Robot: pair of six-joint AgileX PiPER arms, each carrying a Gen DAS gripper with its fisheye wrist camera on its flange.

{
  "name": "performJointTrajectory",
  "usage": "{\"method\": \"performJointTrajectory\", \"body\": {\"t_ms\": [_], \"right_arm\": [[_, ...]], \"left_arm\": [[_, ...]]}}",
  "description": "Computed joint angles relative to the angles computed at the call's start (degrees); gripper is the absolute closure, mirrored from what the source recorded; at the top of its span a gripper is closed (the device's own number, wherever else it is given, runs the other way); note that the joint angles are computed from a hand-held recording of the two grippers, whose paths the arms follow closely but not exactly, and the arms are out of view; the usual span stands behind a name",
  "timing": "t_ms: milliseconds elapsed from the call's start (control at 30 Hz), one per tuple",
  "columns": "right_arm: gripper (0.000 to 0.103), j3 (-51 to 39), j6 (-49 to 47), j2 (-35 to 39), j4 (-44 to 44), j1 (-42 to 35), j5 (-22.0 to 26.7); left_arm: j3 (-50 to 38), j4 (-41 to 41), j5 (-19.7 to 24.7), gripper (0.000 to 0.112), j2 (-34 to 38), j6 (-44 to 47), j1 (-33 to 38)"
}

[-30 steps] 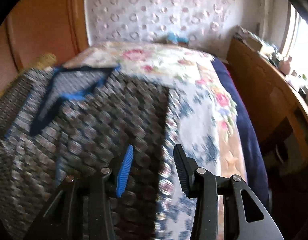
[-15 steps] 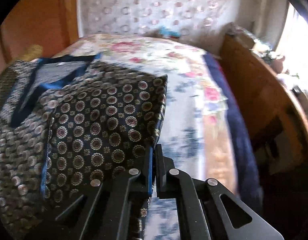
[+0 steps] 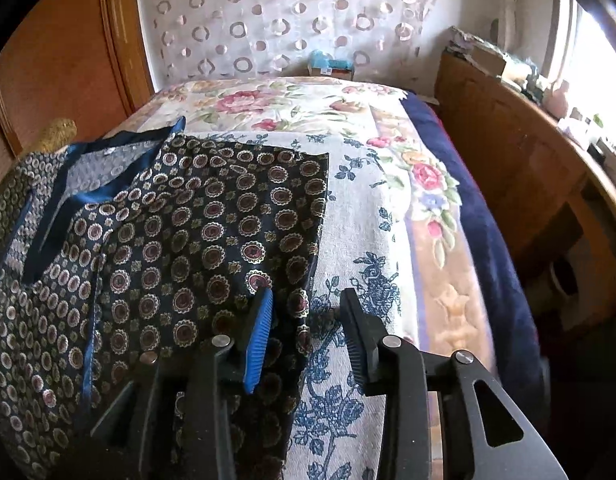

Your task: Fold small clothes

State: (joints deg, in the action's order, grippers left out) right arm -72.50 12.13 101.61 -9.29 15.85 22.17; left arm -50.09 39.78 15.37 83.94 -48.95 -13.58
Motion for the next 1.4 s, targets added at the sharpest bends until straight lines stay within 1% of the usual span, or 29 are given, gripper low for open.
{"method": "performJointTrajectory", "body": {"t_ms": [33,67,100,233,267,500,700,900,1100,1167,1200,1233,1267,1333,1400], "right_arm": [[0.066,0.36,-0.42,-0.08,0.21,-0.18,-0.55],[0.065,0.63,-0.59,0.05,0.29,-0.34,-1.27],[0.065,1.11,-0.2,0.06,-0.12,-0.4,-2.14],[0.065,1.33,0.18,0.22,-0.44,-0.41,-2.56],[0.065,1.41,0.51,0.15,-0.79,-0.35,-2.56],[0.065,1.5,1.7,0.02,-2.1,-0.05,-2.4],[0.064,1.41,1.48,0.02,-1.91,-0.08,-2.33],[0.064,1.44,1.68,0.02,-2.11,-0.05,-2.36],[0.064,1.49,1.77,0.0,-2.17,-0.02,-2.4],[0.064,1.5,1.86,0.0,-2.26,-0.01,-2.41],[0.064,1.5,1.82,0.0,-2.21,-0.02,-2.42],[0.064,1.5,1.82,0.0,-2.21,-0.02,-2.42],[0.064,1.48,1.87,0.01,-2.26,0.0,-2.41],[0.064,1.49,1.82,0.01,-2.23,-0.02,-2.42],[0.064,1.46,1.77,0.03,-2.17,-0.03,-2.42]], "left_arm": [[-0.65,-4.54,-0.31,0.052,0.43,4.79,1.12],[-1.28,-9.48,-0.58,0.054,0.9,9.83,2.62],[-1.64,-12.22,-0.51,0.057,1.15,12.59,3.38],[-4.96,-25.1,0.58,0.059,3.34,25.25,6.82],[-6.42,-27.22,1.28,0.059,4.28,27.44,7.51],[-13.57,-33.98,4.64,0.062,9.85,34.59,9.72],[-18.25,-34.92,7.57,0.063,14.49,35.29,10.49],[-20.93,-39.16,10.71,0.063,17.32,37.91,11.41],[-20.26,-42.23,9.89,0.063,17.14,40.29,11.93],[-19.66,-44.86,9.19,0.063,16.73,43.13,12.1],[-19.66,-46.57,9.12,0.067,16.7,44.97,12.22],[-19.8,-47.37,9.32,0.077,16.79,45.98,12.21],[-20.18,-45.88,10.14,0.081,16.97,44.7,11.81],[-20.07,-44.77,9.89,0.093,16.78,43.83,11.34],[-19.7,-45.22,9.51,0.103,16.21,44.8,11.14]]}}
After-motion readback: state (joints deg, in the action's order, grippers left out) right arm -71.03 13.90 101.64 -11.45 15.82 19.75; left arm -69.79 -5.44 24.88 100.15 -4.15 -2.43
